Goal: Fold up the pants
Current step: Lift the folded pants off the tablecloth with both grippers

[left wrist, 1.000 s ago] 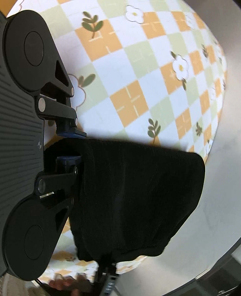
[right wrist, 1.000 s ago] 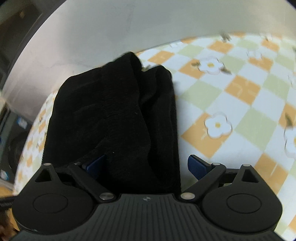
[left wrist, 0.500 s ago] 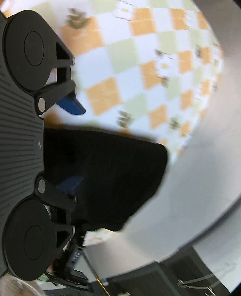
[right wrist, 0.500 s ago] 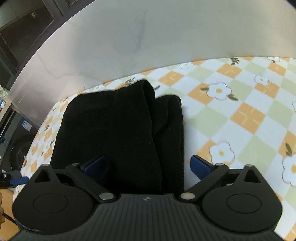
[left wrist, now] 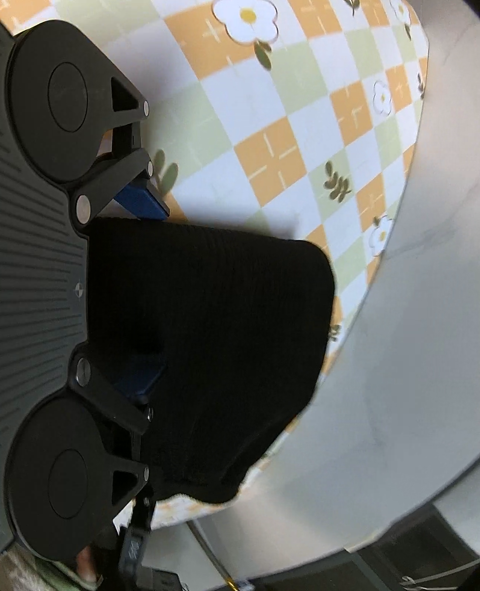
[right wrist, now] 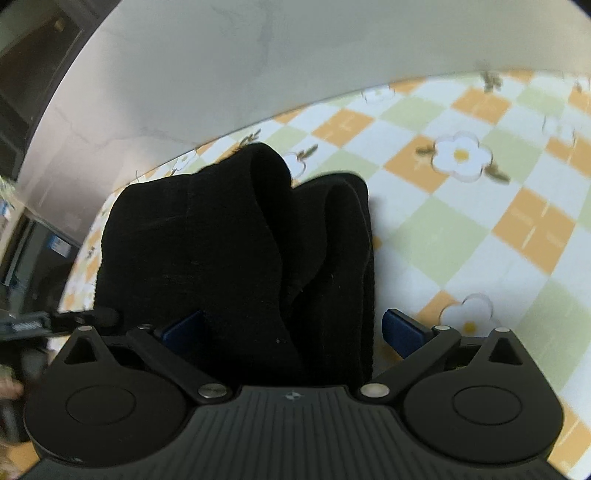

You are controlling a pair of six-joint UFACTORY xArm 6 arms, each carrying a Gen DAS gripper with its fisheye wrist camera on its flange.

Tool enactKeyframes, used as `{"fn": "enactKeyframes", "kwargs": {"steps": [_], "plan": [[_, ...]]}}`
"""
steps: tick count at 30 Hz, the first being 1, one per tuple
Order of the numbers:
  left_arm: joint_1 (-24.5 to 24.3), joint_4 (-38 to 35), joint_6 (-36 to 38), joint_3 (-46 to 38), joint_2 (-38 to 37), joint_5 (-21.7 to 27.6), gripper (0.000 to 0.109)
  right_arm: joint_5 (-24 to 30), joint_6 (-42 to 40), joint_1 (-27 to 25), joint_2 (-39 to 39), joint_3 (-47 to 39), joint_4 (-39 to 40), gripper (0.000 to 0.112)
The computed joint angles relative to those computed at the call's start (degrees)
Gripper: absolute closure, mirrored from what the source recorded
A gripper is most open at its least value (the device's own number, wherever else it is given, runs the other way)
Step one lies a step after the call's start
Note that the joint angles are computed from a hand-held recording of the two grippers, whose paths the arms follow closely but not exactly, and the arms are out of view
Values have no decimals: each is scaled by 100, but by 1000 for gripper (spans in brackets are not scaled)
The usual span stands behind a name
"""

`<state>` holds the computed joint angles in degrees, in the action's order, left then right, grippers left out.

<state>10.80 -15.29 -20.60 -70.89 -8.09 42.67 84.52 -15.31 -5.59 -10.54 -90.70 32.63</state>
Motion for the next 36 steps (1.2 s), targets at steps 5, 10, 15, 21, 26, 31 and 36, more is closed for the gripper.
{"fn": "enactKeyframes", "kwargs": {"steps": [5, 10, 15, 21, 26, 31, 36], "plan": [[-88, -81, 144, -47, 173, -37, 10, 118, 14, -76, -1, 77, 168, 9], [-199, 167, 159, -146, 294, -25, 6, 28, -71, -40, -56, 151, 149, 9], [-265, 378, 158, -217, 343, 53, 6, -12, -63, 157, -51, 94, -135, 9], [-378, 777, -72, -417, 463, 253, 6, -100, -162, 251, -148, 200, -271, 9], [-404, 857, -182, -524, 546, 315, 6, -109, -358, 430, -209, 238, -493, 9], [-372, 833, -180, -1009, 909, 685, 6, -64, -580, 456, -445, 387, -409, 29], [-335, 650, -30, -819, 688, 681, 18, 328, -669, 403, -728, 517, -311, 33]]}}
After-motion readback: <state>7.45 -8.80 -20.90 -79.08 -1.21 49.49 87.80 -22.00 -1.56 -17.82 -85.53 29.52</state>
